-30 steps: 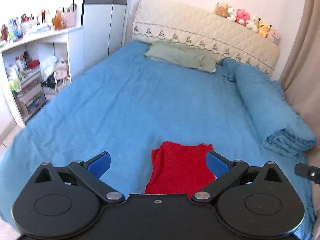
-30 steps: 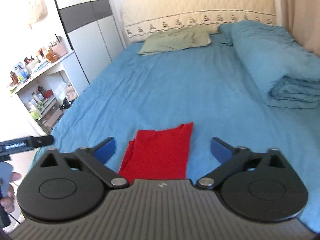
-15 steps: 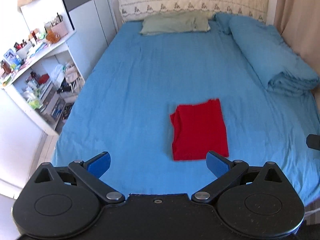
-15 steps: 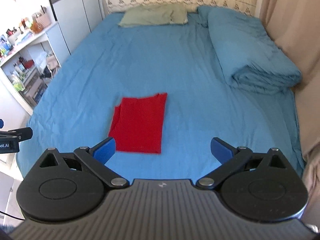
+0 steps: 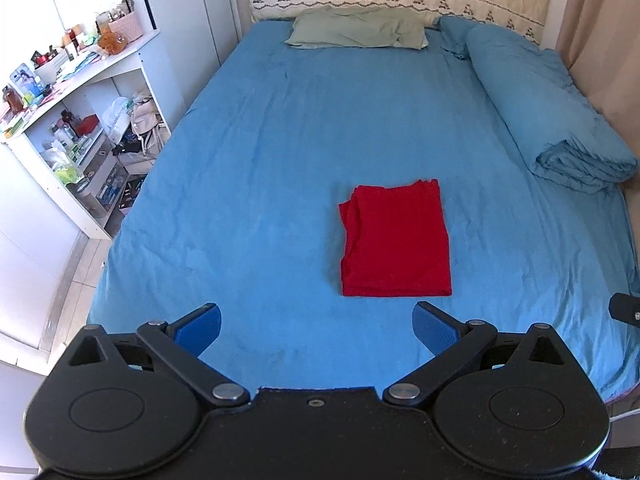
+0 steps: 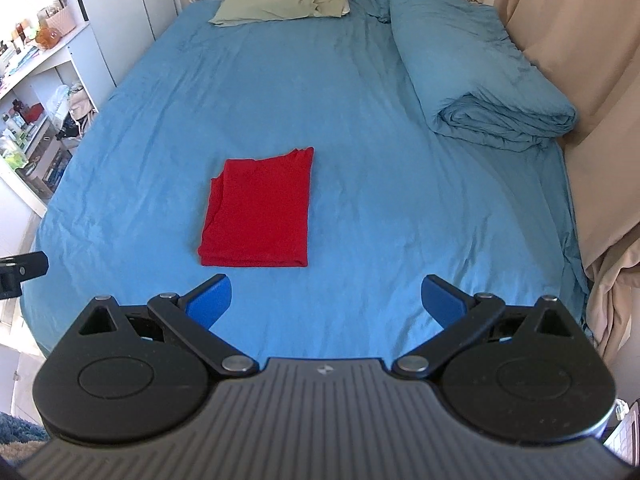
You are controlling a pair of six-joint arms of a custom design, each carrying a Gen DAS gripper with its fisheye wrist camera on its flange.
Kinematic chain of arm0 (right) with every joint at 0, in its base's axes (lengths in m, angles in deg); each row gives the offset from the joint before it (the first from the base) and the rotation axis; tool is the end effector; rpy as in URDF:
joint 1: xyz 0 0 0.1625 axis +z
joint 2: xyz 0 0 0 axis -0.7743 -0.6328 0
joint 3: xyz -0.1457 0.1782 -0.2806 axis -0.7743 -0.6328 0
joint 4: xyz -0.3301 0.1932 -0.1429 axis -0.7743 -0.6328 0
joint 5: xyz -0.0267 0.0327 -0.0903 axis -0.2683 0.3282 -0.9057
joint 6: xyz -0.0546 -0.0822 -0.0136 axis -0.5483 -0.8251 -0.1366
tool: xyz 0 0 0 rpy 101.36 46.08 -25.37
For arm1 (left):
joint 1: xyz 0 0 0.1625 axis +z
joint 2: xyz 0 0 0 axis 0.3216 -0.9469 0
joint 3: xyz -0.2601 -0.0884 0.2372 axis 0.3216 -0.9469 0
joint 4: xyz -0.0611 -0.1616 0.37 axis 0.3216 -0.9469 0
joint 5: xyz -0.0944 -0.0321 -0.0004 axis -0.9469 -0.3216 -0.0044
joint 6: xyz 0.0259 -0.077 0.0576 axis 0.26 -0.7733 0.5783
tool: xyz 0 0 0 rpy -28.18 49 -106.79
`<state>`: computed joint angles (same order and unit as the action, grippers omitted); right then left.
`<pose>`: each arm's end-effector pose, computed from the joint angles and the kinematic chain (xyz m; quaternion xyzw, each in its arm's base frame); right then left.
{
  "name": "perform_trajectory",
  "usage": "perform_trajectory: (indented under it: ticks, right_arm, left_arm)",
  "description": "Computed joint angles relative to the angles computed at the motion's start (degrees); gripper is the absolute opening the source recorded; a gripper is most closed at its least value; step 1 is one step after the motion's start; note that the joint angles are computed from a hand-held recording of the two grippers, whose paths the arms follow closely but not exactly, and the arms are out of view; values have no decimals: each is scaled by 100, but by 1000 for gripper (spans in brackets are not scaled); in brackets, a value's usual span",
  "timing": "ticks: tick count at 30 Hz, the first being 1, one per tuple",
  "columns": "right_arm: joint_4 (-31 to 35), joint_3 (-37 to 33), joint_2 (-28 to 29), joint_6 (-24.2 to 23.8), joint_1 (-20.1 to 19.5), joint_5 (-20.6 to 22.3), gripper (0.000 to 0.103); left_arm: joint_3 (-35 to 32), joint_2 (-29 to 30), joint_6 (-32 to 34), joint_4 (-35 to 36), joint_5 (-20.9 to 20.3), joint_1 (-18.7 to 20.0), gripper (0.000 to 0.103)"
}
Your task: Fold small clothes
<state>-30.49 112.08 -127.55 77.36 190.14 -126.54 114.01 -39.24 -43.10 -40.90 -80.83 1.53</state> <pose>0.4447 -0.3135 0.3879 0.0367 -0.8761 0.2712 0.3969 -0.3903 -0.3610 0.3965 0.1418 0.8804 -0.2320 0.3885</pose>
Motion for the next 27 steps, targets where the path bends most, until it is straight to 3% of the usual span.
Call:
perform_trajectory:
  ticks: [27]
  right_arm:
    - [181,-93,23,245,-44,-25,103]
  left_arm:
    - [-10,50,-15,-97,65,-32,103]
